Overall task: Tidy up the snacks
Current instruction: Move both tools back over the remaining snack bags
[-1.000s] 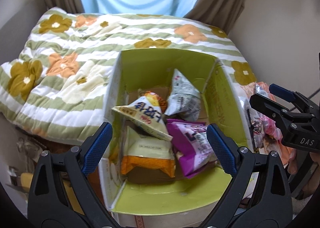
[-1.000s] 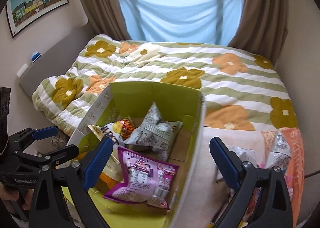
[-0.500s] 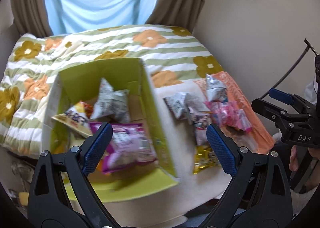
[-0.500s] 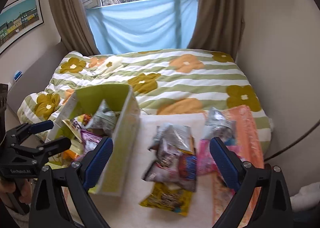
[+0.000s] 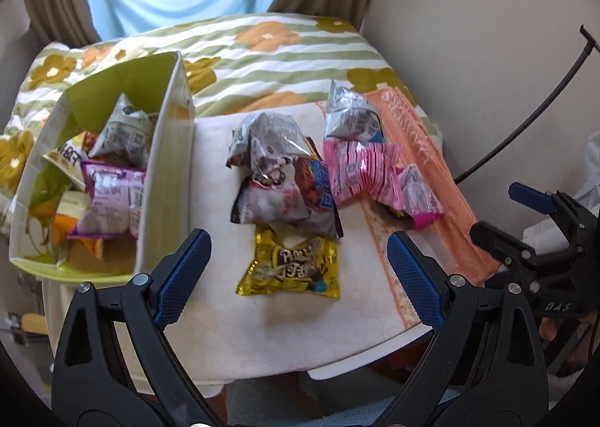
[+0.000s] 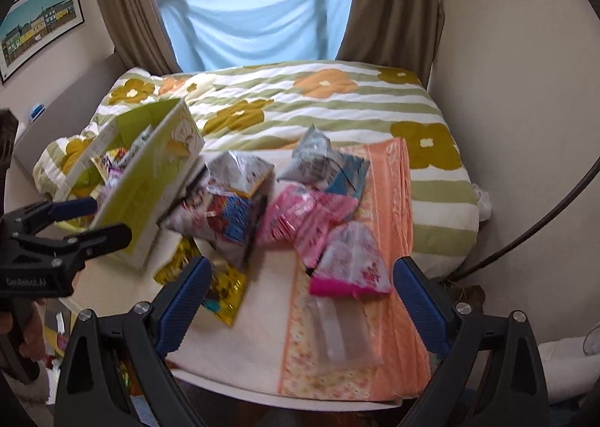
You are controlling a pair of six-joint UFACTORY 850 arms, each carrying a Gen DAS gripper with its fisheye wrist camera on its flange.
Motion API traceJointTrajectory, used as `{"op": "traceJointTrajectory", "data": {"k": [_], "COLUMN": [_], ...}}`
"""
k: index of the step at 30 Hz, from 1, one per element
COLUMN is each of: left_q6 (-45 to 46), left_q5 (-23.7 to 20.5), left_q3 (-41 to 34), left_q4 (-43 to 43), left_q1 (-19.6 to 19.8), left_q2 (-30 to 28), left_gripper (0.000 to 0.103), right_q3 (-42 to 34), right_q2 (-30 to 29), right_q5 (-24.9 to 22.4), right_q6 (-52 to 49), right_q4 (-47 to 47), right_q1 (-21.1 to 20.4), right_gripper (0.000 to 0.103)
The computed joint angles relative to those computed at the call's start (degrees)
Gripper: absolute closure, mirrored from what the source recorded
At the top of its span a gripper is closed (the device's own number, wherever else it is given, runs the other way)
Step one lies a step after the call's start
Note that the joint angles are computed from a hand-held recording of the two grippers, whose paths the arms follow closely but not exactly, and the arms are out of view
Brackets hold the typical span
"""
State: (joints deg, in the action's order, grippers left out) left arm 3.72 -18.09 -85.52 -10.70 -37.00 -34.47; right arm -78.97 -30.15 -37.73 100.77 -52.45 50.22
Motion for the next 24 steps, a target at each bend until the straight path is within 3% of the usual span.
{"op": "traceJointTrajectory", "data": {"k": [6, 10, 16, 24], "left_q6": [-8.79, -8.89, -4.01, 2.12], "left_q5": [0.54, 1.73, -0.88, -1.11], "left_q3": [-0.18, -0.59, -4.40, -8.58], "left_q4": [8.01, 8.54, 4.10, -1.87], "left_q1": [-1.61, -1.48, -0.70, 1.12], "left_q2": [-2.02, -4.74, -11.10, -16.26], "left_gripper": [0.009, 0.009, 0.009, 0.005], "right_q3": [4.53, 5.52, 5.30, 2.91], "right_q2": [0.30, -1.29, -4.51, -8.31], "right_q5": [4.36, 4.29, 4.68, 5.15], "right_q6": [1.56, 2.98, 2.13, -3.51], "right_q4": [-0.90, -2.85, -2.34, 2.26], "right_q1": [-0.45, -0.12, 0.17, -0.70], "right_gripper": [0.007, 0.007, 0.007, 0.007]}}
